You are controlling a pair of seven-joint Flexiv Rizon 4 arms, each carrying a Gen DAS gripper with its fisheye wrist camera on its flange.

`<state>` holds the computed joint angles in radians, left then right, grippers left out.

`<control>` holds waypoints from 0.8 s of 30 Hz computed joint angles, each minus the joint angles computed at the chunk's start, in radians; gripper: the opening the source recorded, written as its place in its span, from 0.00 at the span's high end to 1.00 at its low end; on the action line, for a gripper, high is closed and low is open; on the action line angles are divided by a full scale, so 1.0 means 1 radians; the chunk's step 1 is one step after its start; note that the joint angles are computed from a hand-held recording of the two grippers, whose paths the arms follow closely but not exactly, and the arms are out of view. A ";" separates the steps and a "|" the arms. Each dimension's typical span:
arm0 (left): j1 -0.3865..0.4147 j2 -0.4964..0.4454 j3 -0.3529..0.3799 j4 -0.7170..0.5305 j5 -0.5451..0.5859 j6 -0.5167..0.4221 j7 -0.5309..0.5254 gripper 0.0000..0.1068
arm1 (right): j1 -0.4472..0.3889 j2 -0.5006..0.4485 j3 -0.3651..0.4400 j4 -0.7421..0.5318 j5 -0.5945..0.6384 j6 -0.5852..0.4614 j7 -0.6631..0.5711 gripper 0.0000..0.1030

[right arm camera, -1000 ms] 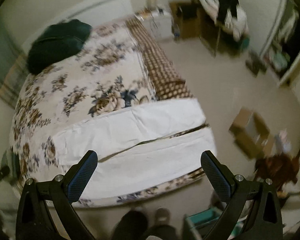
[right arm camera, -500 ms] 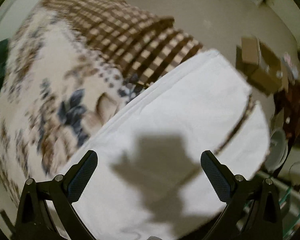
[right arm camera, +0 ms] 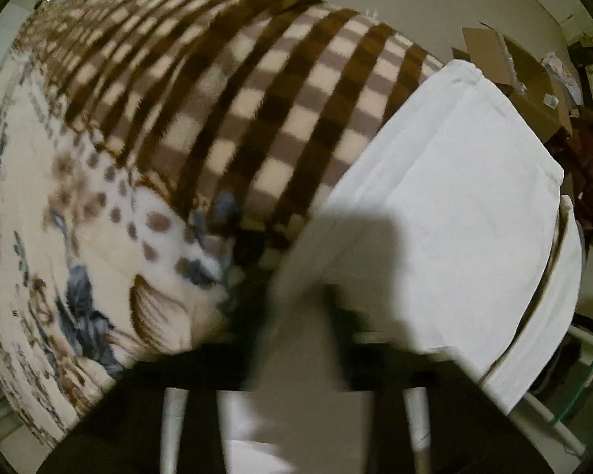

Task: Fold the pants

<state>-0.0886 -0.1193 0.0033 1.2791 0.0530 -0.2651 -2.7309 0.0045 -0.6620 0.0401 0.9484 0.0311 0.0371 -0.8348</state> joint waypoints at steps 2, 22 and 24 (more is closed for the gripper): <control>-0.018 0.051 -0.009 0.004 0.018 0.009 -0.010 0.84 | -0.003 0.028 0.001 0.042 -0.001 0.048 -0.012 0.94; -0.101 0.538 -0.176 0.323 -0.032 -0.094 -0.189 0.95 | -0.176 0.728 -0.050 0.698 0.112 0.023 -0.425 0.96; -0.109 0.580 -0.185 0.422 -0.077 -0.083 -0.219 0.95 | -0.185 0.772 -0.069 0.781 0.099 0.015 -0.439 0.96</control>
<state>-0.1975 0.4605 -0.1821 1.7007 -0.0239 -0.3483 -2.9494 -0.1808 0.1099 -0.0285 1.7298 0.1298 0.0518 -1.2740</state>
